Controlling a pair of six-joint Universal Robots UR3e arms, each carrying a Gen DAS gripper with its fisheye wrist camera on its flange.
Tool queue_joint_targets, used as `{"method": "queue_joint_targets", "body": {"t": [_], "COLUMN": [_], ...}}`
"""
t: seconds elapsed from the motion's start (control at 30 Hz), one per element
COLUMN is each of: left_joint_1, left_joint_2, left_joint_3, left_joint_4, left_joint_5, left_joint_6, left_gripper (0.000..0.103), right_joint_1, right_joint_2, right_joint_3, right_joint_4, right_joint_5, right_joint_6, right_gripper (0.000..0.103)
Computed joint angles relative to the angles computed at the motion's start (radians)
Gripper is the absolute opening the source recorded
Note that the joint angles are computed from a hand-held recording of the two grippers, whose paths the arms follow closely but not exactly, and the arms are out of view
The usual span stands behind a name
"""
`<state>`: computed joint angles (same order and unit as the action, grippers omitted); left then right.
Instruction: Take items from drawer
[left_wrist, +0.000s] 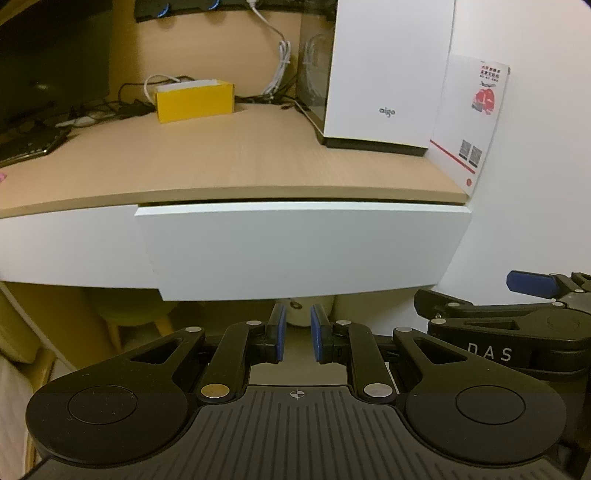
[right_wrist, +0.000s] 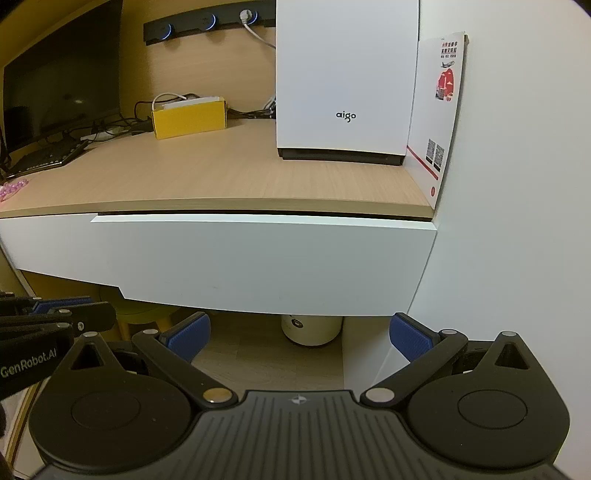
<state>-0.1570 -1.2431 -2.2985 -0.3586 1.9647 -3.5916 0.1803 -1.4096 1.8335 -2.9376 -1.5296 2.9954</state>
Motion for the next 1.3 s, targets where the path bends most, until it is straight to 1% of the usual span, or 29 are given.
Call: {"method": "queue_joint_targets", "body": {"t": [0.1, 0.13, 0.23, 0.33, 0.37, 0.47, 0.53, 0.63, 0.7, 0.8, 0.9, 1.0, 1.07, 1.1, 1.17, 1.27, 1.3], "left_joint_1": [0.013, 0.02, 0.041, 0.07, 0.083, 0.132, 0.172, 0.237, 0.317, 0.493, 0.63, 0.788, 0.894, 0.953, 1.081, 1.232, 1.251], "left_joint_2": [-0.002, -0.002, -0.001, 0.009, 0.014, 0.042, 0.069, 0.106, 0.164, 0.278, 0.337, 0.384, 0.387, 0.38, 0.368, 0.312, 0.275], "left_joint_3": [-0.005, -0.007, -0.016, -0.034, -0.04, -0.069, -0.091, -0.111, -0.139, -0.189, -0.202, -0.203, -0.213, -0.207, -0.18, -0.113, -0.087], "left_joint_4": [0.016, 0.022, 0.041, 0.059, 0.063, 0.074, 0.078, 0.064, 0.04, -0.023, -0.082, -0.132, -0.11, -0.117, -0.172, -0.264, -0.278], "left_joint_5": [-0.017, -0.025, -0.053, -0.089, -0.104, -0.161, -0.202, -0.246, -0.313, -0.454, -0.507, -0.569, -0.611, -0.646, -0.743, -0.868, -0.89], "left_joint_6": [0.011, 0.015, 0.028, 0.042, 0.046, 0.061, 0.073, 0.095, 0.116, 0.163, 0.218, 0.31, 0.375, 0.408, 0.473, 0.551, 0.565], "left_gripper": [0.017, 0.017, 0.017, 0.017, 0.017, 0.017, 0.017, 0.017, 0.017, 0.017, 0.017, 0.017, 0.017, 0.017, 0.017, 0.017, 0.017], "right_joint_1": [0.001, 0.014, 0.027, 0.027, 0.029, 0.038, 0.055, 0.076, 0.089, 0.117, 0.144, 0.182, 0.209, 0.222, 0.246, 0.28, 0.294], "right_joint_2": [0.002, 0.006, 0.015, 0.022, 0.025, 0.044, 0.062, 0.094, 0.12, 0.168, 0.221, 0.288, 0.336, 0.363, 0.417, 0.505, 0.54], "right_joint_3": [0.001, -0.01, -0.019, -0.042, -0.054, -0.068, -0.087, -0.129, -0.167, -0.228, -0.299, -0.392, -0.463, -0.501, -0.585, -0.756, -0.834], "right_joint_4": [-0.009, 0.006, 0.003, 0.03, 0.051, 0.04, 0.047, 0.063, 0.083, 0.105, 0.138, 0.174, 0.19, 0.196, 0.228, 0.351, 0.413], "right_joint_5": [-0.005, -0.036, -0.061, -0.068, -0.07, -0.089, -0.12, -0.138, -0.145, -0.17, -0.197, -0.241, -0.275, -0.293, -0.329, -0.378, -0.397], "right_joint_6": [0.015, 0.035, 0.041, 0.069, 0.08, 0.089, 0.091, 0.1, 0.114, 0.132, 0.156, 0.175, 0.187, 0.193, 0.21, 0.252, 0.27], "right_gripper": [0.103, 0.103, 0.103, 0.103, 0.103, 0.103, 0.103, 0.103, 0.103, 0.103, 0.103, 0.103, 0.103, 0.103, 0.103, 0.103, 0.103]}}
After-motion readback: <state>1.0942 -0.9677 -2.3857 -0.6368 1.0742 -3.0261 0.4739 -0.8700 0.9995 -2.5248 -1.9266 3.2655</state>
